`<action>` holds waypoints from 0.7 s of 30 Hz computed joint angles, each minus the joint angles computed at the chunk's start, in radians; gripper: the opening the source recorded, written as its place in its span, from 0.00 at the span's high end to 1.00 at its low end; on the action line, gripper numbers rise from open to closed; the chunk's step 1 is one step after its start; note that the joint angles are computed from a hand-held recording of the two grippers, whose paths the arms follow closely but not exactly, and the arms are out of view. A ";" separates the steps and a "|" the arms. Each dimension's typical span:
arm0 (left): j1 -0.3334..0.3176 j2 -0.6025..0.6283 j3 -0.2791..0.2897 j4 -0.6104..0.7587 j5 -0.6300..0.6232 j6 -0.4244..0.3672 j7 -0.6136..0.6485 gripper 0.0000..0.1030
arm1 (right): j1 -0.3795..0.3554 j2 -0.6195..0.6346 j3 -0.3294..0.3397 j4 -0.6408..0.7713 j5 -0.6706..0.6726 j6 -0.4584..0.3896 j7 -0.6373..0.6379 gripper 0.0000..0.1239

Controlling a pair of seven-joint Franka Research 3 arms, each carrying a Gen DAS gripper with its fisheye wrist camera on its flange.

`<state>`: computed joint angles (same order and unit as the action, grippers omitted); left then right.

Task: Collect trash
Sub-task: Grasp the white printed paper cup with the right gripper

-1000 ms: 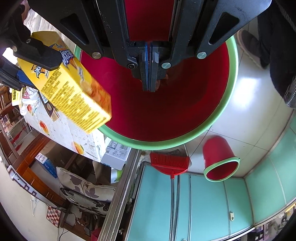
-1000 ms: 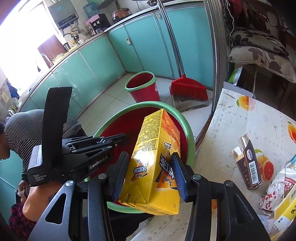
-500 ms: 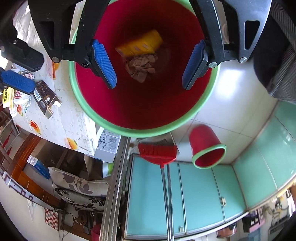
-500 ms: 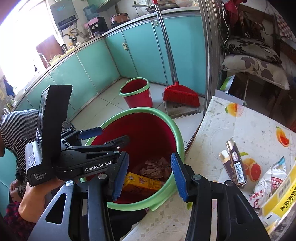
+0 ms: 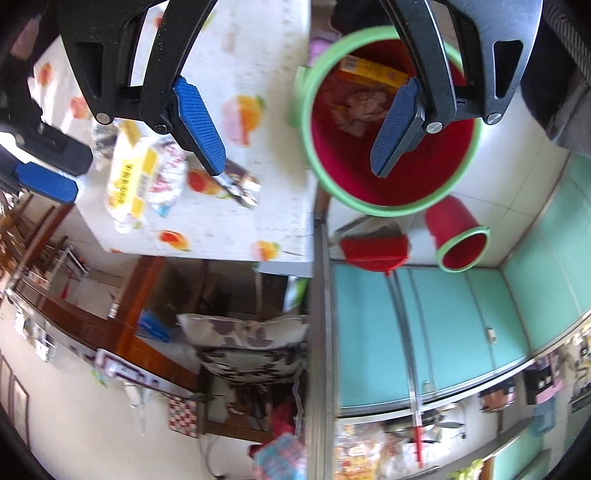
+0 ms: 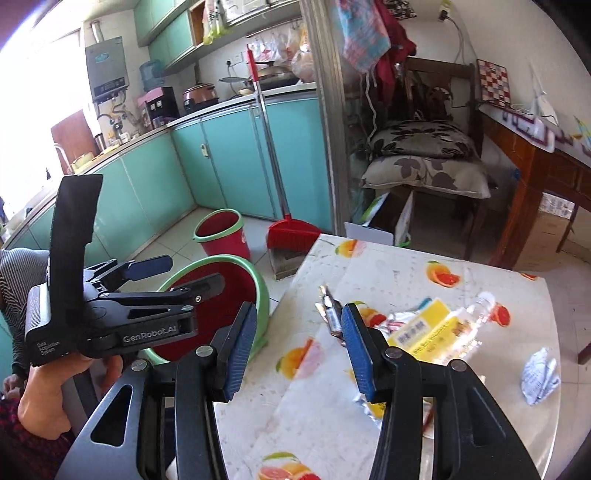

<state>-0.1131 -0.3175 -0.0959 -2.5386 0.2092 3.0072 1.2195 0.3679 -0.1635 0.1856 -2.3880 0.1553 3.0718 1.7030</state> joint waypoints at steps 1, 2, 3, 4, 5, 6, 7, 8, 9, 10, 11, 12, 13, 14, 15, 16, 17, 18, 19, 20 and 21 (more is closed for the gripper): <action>-0.022 0.005 0.002 0.003 -0.012 -0.005 0.010 0.22 | -0.022 -0.033 0.001 -0.030 -0.014 -0.014 0.017 0.63; -0.046 0.010 0.004 0.006 -0.028 -0.012 0.020 0.22 | -0.040 -0.062 -0.001 -0.055 -0.023 -0.026 0.026 0.63; -0.075 0.019 0.013 0.008 -0.050 -0.014 0.039 0.22 | -0.061 -0.089 -0.003 -0.079 -0.033 -0.038 0.033 0.63; -0.094 0.021 0.011 0.009 -0.066 -0.022 0.045 0.22 | -0.089 -0.118 0.003 -0.104 -0.048 -0.051 0.047 0.63; -0.119 0.025 0.016 0.009 -0.090 -0.025 0.061 0.22 | -0.104 -0.138 -0.003 -0.122 -0.053 -0.064 0.046 0.63; -0.132 0.027 0.010 0.009 -0.103 -0.028 0.065 0.22 | -0.116 -0.158 -0.011 -0.140 -0.055 -0.076 0.044 0.63; -0.139 0.029 -0.003 0.009 -0.108 -0.031 0.061 0.22 | -0.128 -0.177 -0.017 -0.159 -0.056 -0.086 0.043 0.63; -0.140 0.031 -0.017 0.008 -0.109 -0.030 0.052 0.22 | -0.129 -0.191 -0.036 -0.176 -0.047 -0.092 0.026 0.63; -0.151 0.034 -0.018 0.005 -0.120 -0.025 0.053 0.22 | -0.129 -0.201 -0.053 -0.192 -0.038 -0.096 0.009 0.63; -0.158 0.033 -0.028 0.002 -0.126 -0.025 0.042 0.22 | -0.131 -0.211 -0.065 -0.205 -0.029 -0.105 -0.005 0.63; -0.177 0.034 -0.022 -0.002 -0.144 -0.026 0.047 0.22 | -0.123 -0.209 -0.085 -0.213 -0.011 -0.109 -0.030 0.63; -0.189 0.029 -0.030 -0.011 -0.153 -0.028 0.040 0.22 | -0.111 -0.205 -0.110 -0.217 0.013 -0.114 -0.058 0.63; -0.202 0.024 -0.033 -0.021 -0.161 -0.028 0.039 0.22 | -0.089 -0.198 -0.141 -0.218 0.048 -0.126 -0.093 0.63; -0.216 0.016 -0.036 -0.034 -0.165 -0.025 0.042 0.22 | -0.064 -0.180 -0.176 -0.209 0.092 -0.142 -0.135 0.63; -0.224 0.012 -0.044 -0.044 -0.162 -0.027 0.041 0.22 | -0.039 -0.167 -0.208 -0.202 0.146 -0.159 -0.177 0.63; -0.236 0.006 -0.045 -0.054 -0.161 -0.034 0.046 0.22 | -0.015 -0.154 -0.234 -0.198 0.204 -0.167 -0.221 0.63; -0.254 -0.001 -0.039 -0.066 -0.168 -0.039 0.059 0.22 | -0.005 -0.137 -0.240 -0.194 0.246 -0.169 -0.244 0.63; -0.275 -0.003 -0.029 -0.074 -0.180 -0.040 0.075 0.22 | 0.000 -0.118 -0.244 -0.187 0.281 -0.175 -0.267 0.63; -0.306 -0.009 -0.010 -0.087 -0.203 -0.042 0.103 0.22 | 0.006 -0.099 -0.251 -0.175 0.316 -0.184 -0.297 0.63; -0.337 -0.015 0.012 -0.097 -0.228 -0.047 0.137 0.22 | 0.002 -0.079 -0.243 -0.165 0.335 -0.187 -0.309 0.63; -0.355 -0.015 0.022 -0.100 -0.245 -0.054 0.160 0.22 | -0.011 -0.061 -0.231 -0.154 0.339 -0.196 -0.312 0.63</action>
